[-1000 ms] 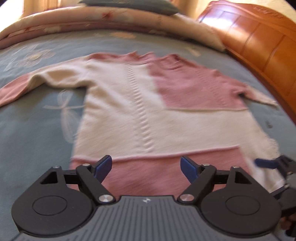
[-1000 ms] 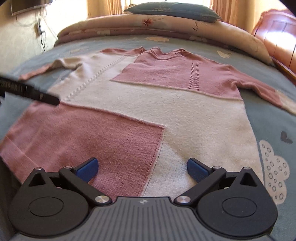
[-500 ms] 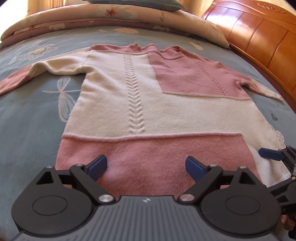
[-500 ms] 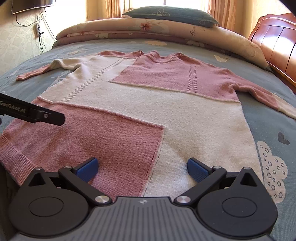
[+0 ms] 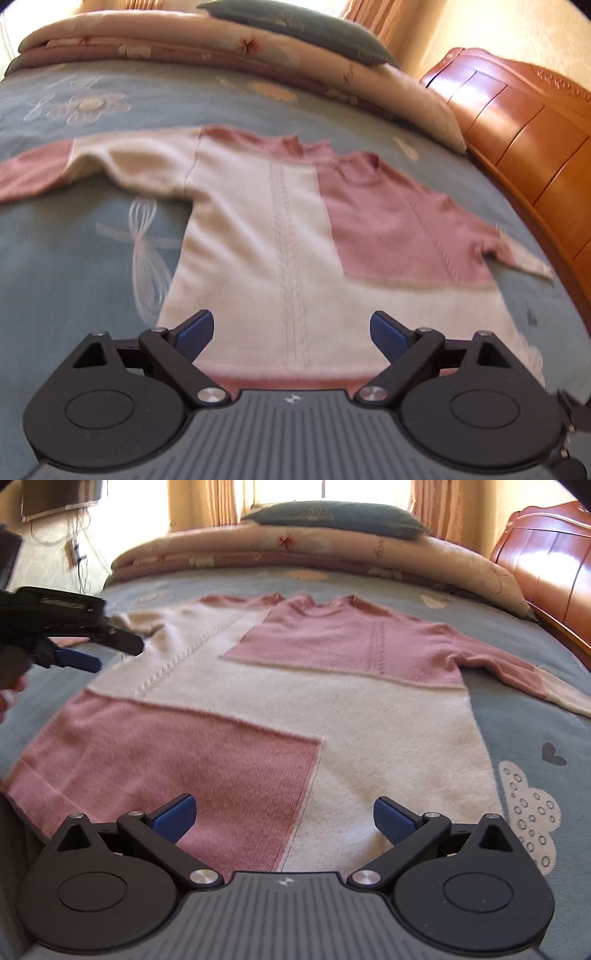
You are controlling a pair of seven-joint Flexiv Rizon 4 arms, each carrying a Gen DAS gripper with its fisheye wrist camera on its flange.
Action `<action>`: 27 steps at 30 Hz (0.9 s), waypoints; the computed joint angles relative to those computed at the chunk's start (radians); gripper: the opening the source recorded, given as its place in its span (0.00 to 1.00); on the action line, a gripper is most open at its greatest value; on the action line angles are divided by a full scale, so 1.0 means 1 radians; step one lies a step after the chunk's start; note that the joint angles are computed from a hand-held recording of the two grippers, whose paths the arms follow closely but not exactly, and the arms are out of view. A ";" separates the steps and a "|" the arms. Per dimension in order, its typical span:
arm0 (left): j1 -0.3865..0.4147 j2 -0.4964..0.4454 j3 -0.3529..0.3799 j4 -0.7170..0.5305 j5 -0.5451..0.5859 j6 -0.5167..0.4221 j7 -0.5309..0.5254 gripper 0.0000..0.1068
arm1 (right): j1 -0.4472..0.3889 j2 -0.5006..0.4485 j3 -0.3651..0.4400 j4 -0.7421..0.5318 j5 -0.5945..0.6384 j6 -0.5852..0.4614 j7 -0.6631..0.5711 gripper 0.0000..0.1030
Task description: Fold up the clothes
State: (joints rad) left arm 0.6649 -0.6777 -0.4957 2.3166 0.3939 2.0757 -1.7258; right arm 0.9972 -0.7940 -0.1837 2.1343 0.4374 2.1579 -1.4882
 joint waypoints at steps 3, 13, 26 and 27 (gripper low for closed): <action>0.009 -0.059 -0.038 -0.080 0.004 -0.021 0.014 0.86 | 0.001 0.012 -0.014 -0.004 0.010 -0.005 0.001 1.00; -0.005 -0.250 -0.074 -0.271 -0.060 -0.081 0.111 0.85 | -0.059 0.008 -0.029 -0.073 -0.055 -0.063 0.021 1.00; 0.077 -0.238 -0.112 -0.249 -0.006 -0.030 0.077 0.85 | -0.198 -0.075 0.022 -0.151 -0.194 -0.083 0.116 1.00; 0.096 -0.267 -0.149 -0.261 -0.003 -0.036 0.096 0.85 | -0.199 -0.079 0.020 -0.154 -0.197 -0.080 0.117 1.00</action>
State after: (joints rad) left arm 0.7606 -0.9444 -0.6444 2.0553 0.3909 2.0395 -1.6299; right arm 0.7979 -0.8728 -0.1637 1.9805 0.2399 2.0779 -1.3709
